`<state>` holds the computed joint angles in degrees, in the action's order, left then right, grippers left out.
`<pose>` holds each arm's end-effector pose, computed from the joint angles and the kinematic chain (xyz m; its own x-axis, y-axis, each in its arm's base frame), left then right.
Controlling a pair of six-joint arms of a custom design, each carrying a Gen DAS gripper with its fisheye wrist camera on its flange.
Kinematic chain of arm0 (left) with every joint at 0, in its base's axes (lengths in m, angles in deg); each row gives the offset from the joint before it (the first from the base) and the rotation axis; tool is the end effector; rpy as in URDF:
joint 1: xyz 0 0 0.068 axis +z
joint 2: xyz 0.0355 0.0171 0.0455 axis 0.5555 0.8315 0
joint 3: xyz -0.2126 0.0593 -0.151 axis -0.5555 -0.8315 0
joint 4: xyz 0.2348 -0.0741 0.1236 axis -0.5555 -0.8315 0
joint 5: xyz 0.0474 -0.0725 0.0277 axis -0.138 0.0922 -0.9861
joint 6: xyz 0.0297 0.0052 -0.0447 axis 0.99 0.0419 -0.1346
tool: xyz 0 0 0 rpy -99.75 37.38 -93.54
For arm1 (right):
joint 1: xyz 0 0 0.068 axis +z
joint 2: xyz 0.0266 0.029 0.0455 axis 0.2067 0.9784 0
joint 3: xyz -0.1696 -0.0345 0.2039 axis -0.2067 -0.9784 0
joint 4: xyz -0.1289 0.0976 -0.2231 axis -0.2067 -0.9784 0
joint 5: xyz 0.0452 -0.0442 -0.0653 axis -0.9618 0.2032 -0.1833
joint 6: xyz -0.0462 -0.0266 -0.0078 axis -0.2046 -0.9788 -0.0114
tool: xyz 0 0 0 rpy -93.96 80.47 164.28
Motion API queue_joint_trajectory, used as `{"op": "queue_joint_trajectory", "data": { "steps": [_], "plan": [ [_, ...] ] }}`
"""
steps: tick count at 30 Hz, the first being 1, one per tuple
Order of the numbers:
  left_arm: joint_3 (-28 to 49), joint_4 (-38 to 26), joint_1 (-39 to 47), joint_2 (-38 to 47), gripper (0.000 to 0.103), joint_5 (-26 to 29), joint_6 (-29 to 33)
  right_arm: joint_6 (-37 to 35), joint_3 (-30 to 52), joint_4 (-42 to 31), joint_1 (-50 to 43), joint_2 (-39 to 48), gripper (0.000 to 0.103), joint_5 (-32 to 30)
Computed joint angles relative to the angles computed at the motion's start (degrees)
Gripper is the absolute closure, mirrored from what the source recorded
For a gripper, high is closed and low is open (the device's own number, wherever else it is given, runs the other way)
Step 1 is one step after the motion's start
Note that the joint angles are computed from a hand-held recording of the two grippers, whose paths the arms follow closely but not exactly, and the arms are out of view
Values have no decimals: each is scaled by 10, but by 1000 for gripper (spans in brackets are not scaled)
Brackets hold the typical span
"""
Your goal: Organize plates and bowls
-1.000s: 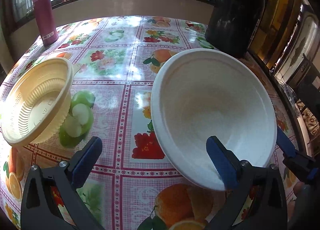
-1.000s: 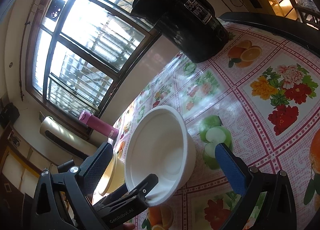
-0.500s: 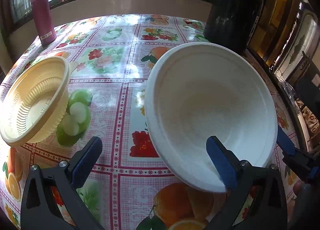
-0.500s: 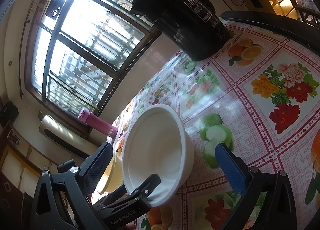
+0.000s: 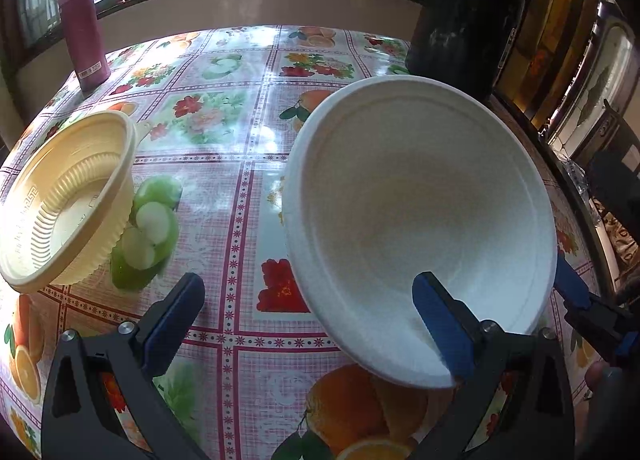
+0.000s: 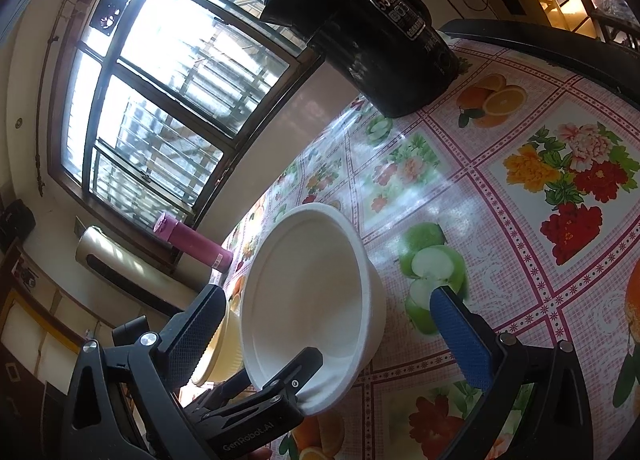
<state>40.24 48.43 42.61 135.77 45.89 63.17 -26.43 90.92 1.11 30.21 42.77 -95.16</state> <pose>0.2235 0.0285 0.0297 -0.8271 -0.0364 -0.5609 0.0206 0.9953 -0.0949 0.1936 0.0677 0.0582 -0.6184 0.5169 -0.5919 0.0419 0.7738 0.6320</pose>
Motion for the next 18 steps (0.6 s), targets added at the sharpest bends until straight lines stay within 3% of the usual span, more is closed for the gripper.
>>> {"op": "queue_joint_trajectory", "data": {
  "steps": [18],
  "plan": [
    [2,-4,-4,5,0,-3,0,-8,12,-17,5,6,3,12]
  ]
}}
